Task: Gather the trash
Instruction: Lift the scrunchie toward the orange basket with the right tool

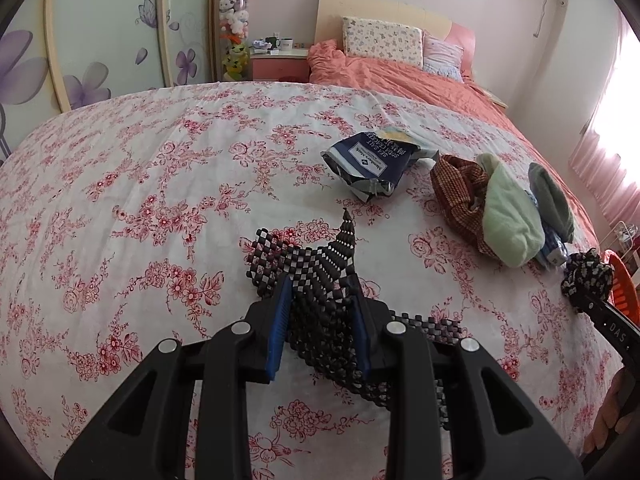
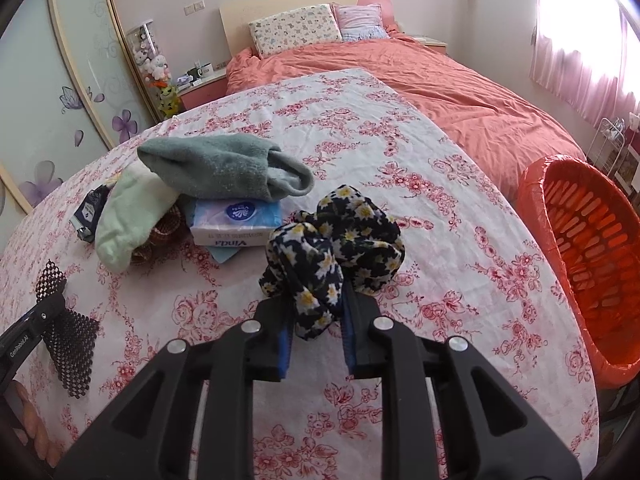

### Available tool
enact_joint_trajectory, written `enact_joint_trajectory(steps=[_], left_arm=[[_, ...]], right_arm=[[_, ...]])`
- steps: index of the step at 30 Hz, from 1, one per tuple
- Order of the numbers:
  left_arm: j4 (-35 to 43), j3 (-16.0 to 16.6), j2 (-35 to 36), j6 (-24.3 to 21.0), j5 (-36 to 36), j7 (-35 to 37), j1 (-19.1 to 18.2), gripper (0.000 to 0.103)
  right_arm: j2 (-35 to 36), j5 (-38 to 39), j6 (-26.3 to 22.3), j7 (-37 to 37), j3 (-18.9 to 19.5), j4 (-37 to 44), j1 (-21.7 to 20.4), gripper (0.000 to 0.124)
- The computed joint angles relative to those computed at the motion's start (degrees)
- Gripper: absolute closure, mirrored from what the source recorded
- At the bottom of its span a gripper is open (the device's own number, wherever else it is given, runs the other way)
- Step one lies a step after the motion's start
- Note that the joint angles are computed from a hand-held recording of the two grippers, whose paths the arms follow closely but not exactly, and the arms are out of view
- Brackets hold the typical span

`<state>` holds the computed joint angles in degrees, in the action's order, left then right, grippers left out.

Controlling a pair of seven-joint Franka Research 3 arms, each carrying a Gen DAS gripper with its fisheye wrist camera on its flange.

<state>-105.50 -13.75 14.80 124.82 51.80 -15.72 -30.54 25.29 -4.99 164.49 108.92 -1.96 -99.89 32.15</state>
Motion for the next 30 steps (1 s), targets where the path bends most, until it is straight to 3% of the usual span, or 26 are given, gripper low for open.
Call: enact_joint_trajectory(steps=[30], left_arm=[[-2.8,-0.1,-1.7,3.9,1.8,-4.2,0.8,0.074]], right_arm=[[0.0,3.2,0.9,-2.5,1.0,-0.5,-1.0,0.104]])
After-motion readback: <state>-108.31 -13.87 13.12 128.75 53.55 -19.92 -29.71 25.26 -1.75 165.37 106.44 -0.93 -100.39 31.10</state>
